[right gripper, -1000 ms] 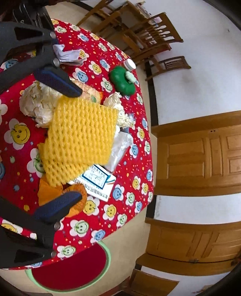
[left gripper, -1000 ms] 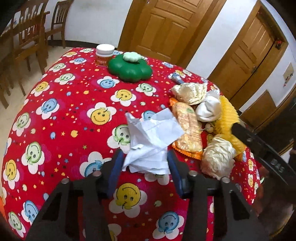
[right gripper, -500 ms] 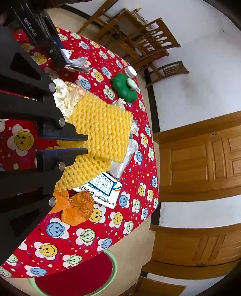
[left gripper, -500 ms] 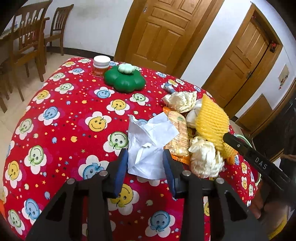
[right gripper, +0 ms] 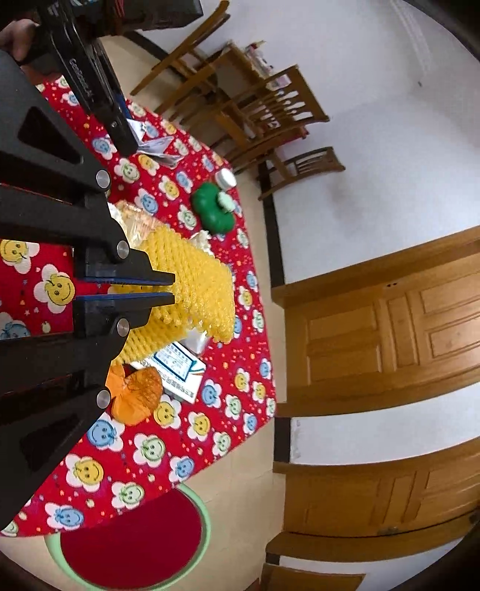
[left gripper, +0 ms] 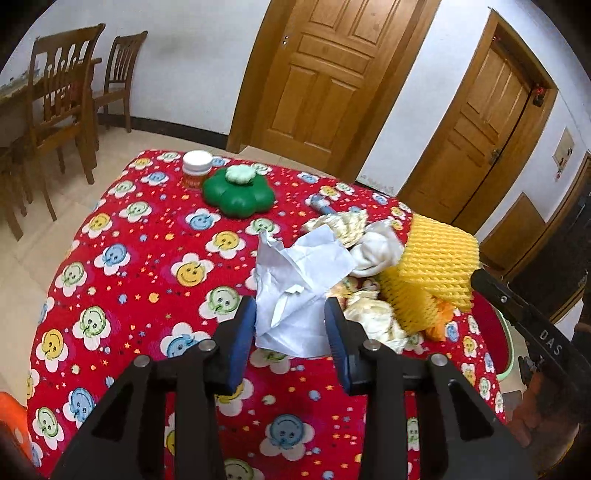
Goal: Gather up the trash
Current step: 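Carry the foam net and tissue over the red bin and open both tools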
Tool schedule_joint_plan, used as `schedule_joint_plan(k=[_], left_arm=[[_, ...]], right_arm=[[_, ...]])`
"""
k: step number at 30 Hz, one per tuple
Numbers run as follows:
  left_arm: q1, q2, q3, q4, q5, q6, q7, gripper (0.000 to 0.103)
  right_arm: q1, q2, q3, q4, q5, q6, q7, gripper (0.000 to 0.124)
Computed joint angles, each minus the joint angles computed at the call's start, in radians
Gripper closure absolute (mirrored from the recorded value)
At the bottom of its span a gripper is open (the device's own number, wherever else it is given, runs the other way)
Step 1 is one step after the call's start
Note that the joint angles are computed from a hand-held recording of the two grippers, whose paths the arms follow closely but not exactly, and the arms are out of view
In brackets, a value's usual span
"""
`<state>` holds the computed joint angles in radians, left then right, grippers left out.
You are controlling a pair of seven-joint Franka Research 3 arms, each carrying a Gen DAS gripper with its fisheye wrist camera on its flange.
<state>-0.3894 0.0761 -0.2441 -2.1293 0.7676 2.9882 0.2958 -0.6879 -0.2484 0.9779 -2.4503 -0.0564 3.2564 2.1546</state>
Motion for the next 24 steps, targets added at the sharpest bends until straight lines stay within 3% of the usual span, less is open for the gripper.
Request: schedule_joint_plan(k=[3, 11, 17, 24], left_arm=[[-0.004, -0.002, -0.015, 0.012, -0.042, -0.01, 0.045, 0.064], [-0.033, 0.014, -0.043, 0.063, -0.135, -0.033, 0.151, 0.064], [-0.07, 0.06, -0.063, 0.148, -0.218, -0.069, 0.262, 0.064], [-0.138, 0.152, -0.07, 0.291, -0.248, -0.127, 0.347, 0.064]], right_arm=[[0.121, -0.025, -0.12, -0.035, 0.031, 0.02, -0.021, 0.121], [0.312, -0.124, -0.31, -0.125, 0.156, 0.043, -0.106, 0.121], [0.391, -0.215, -0.406, -0.207, 0.244, 0.05, -0.155, 0.12], [0.412, -0.293, -0.474, -0.285, 0.307, 0.042, -0.18, 0.12]])
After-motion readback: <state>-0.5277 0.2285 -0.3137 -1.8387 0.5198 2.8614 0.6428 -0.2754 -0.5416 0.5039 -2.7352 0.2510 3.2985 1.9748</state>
